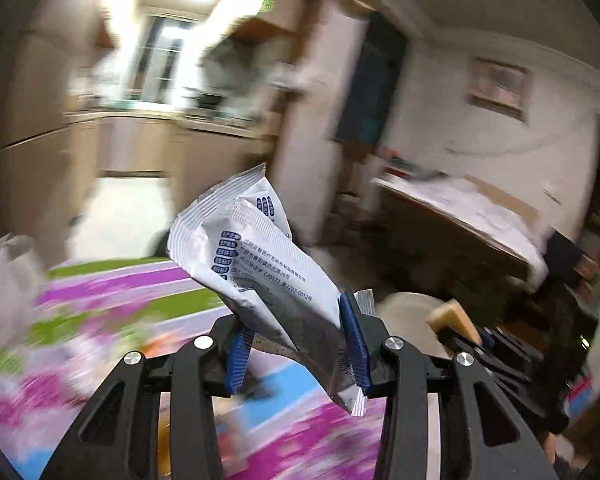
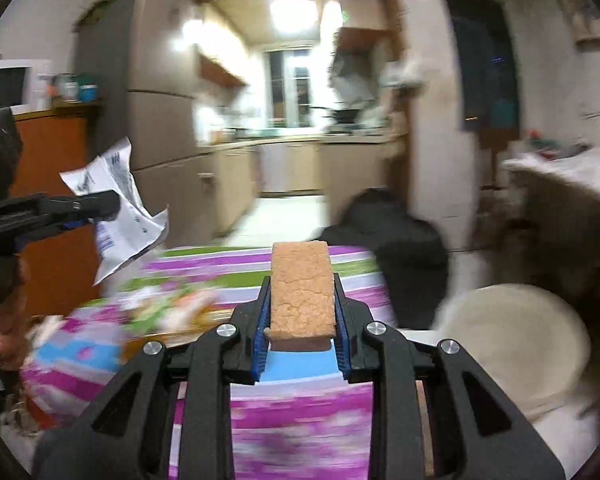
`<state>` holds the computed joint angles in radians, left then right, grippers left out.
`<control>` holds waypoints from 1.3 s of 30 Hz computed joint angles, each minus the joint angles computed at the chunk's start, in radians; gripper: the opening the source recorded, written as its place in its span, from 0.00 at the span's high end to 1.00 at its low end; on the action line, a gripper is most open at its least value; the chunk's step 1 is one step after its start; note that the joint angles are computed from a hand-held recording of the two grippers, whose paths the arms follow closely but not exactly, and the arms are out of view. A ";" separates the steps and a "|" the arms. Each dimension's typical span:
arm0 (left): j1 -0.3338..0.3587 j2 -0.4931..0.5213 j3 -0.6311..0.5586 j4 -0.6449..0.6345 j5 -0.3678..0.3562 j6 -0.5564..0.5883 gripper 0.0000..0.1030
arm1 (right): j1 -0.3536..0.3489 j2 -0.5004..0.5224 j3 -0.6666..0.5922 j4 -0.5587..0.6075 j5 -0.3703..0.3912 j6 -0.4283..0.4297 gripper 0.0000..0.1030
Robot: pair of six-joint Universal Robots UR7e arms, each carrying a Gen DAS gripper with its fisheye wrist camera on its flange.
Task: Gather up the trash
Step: 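Carry both items over the white basin and open both tools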
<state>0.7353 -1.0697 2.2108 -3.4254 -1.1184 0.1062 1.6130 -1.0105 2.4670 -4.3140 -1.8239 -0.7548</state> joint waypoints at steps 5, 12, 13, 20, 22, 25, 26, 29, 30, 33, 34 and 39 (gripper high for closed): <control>-0.069 0.242 -0.268 0.208 -0.085 -0.010 0.58 | -0.101 -0.255 -0.049 0.249 -0.110 0.033 0.75; -0.085 0.580 -0.653 0.472 -0.039 -0.034 0.58 | -0.256 -0.379 -0.128 0.476 -0.102 0.087 0.75; -0.079 0.619 -0.702 0.512 -0.028 -0.040 0.58 | -0.275 -0.384 -0.141 0.510 -0.090 0.098 0.75; -0.038 0.824 -0.932 0.656 0.013 -0.036 0.58 | -0.361 -0.368 -0.191 0.611 -0.045 0.120 0.75; -0.035 0.844 -0.943 0.663 0.013 -0.032 0.58 | -0.374 -0.363 -0.198 0.619 -0.034 0.118 0.75; -0.019 0.875 -0.970 0.670 0.012 -0.014 0.58 | -0.390 -0.358 -0.204 0.621 -0.018 0.121 0.75; -0.014 0.882 -0.976 0.671 0.012 -0.008 0.58 | -0.396 -0.358 -0.208 0.629 -0.011 0.123 0.75; -0.007 0.900 -0.996 0.677 0.011 0.000 0.58 | -0.406 -0.358 -0.212 0.637 -0.004 0.125 0.75; -0.005 0.903 -1.000 0.677 0.009 0.002 0.58 | -0.408 -0.356 -0.213 0.639 -0.002 0.126 0.75; -0.007 0.902 -0.997 0.679 0.004 0.002 0.58 | -0.409 -0.348 -0.219 0.639 -0.001 0.128 0.75; -0.006 0.903 -1.001 0.682 0.005 0.002 0.57 | -0.411 -0.347 -0.220 0.639 0.000 0.129 0.75; -0.005 0.903 -1.001 0.675 0.031 -0.005 0.43 | -0.418 -0.346 -0.222 0.625 0.007 0.134 0.57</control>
<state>0.7300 -0.1670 1.2101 -2.7503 -1.0878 0.1016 1.1949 -1.3565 2.2454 -3.6893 -1.8171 -0.6207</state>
